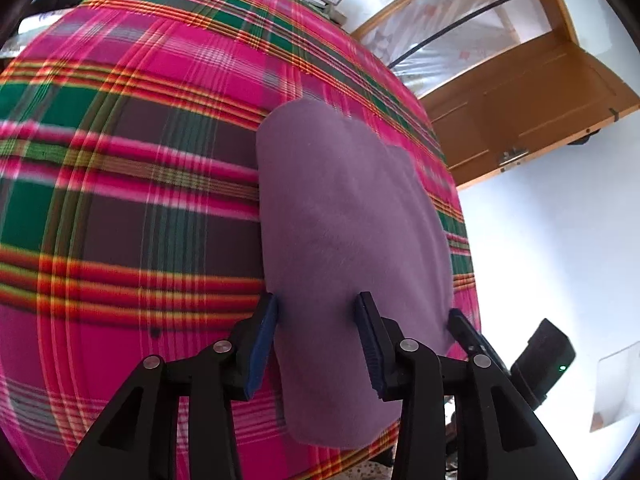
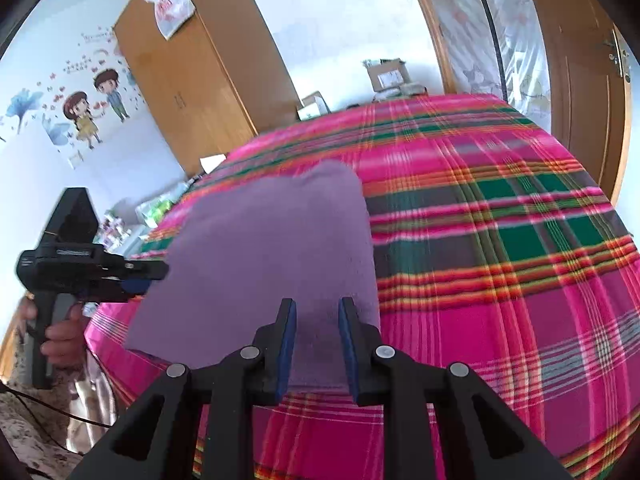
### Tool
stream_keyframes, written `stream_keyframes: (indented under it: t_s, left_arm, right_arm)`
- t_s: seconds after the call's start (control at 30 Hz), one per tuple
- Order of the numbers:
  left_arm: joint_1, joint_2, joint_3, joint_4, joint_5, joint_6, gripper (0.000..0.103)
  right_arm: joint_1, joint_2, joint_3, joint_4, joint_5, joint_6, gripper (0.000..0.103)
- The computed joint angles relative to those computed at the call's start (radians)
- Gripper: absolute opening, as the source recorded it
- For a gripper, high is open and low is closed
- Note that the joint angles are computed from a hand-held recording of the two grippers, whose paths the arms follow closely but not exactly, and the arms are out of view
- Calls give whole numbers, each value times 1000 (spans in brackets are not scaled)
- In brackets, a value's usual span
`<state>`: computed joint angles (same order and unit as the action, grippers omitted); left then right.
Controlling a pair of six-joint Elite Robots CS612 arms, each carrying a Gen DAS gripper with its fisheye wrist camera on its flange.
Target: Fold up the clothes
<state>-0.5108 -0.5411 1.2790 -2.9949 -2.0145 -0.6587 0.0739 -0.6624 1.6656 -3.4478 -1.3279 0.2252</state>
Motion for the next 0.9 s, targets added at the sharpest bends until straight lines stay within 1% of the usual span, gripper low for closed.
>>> stream_keyframes:
  t_s: [0.17, 0.27, 0.33, 0.4, 0.47, 0.57, 0.6, 0.63, 0.67, 0.7, 0.83, 0.9]
  left_arm:
    - [-1, 0, 14, -2, -23, 5, 43]
    - [3, 5, 20, -21, -52, -15, 45]
    - [7, 11, 20, -26, -65, -27, 49]
    - [9, 12, 24, -32, -76, -34, 49]
    - [9, 8, 34, -38, -75, -20, 49]
    - [9, 6, 38, -46, -78, -5, 49]
    - [10, 7, 36, -45, -81, -3, 51]
    - [11, 10, 31, -45, -86, -5, 57]
    - [14, 15, 24, -46, -100, -8, 57]
    - [16, 21, 16, -50, -116, -13, 58]
    - [27, 50, -22, -62, -182, -40, 62]
    - [34, 68, -45, -68, -219, -58, 63]
  right_arm:
    - [3, 0, 12, 3, -16, -10, 23]
    - [-1, -5, 28, 4, -13, -14, 23]
    - [-6, -10, 39, 8, -4, -16, 25]
    - [-11, -17, 43, 25, 6, -26, 28]
    - [-12, -25, 48, 37, 0, -36, 31]
    - [-34, -29, 59, 13, 49, -14, 33]
    - [-45, -27, 55, 14, 83, 6, 35]
    - [-55, -25, 50, 15, 116, 25, 38]
    - [-63, -21, 41, 28, 146, 36, 42]
    - [-72, -18, 32, 40, 176, 47, 44]
    - [-97, 0, -17, 128, 269, 58, 49]
    - [-106, 9, -44, 178, 308, 56, 54]
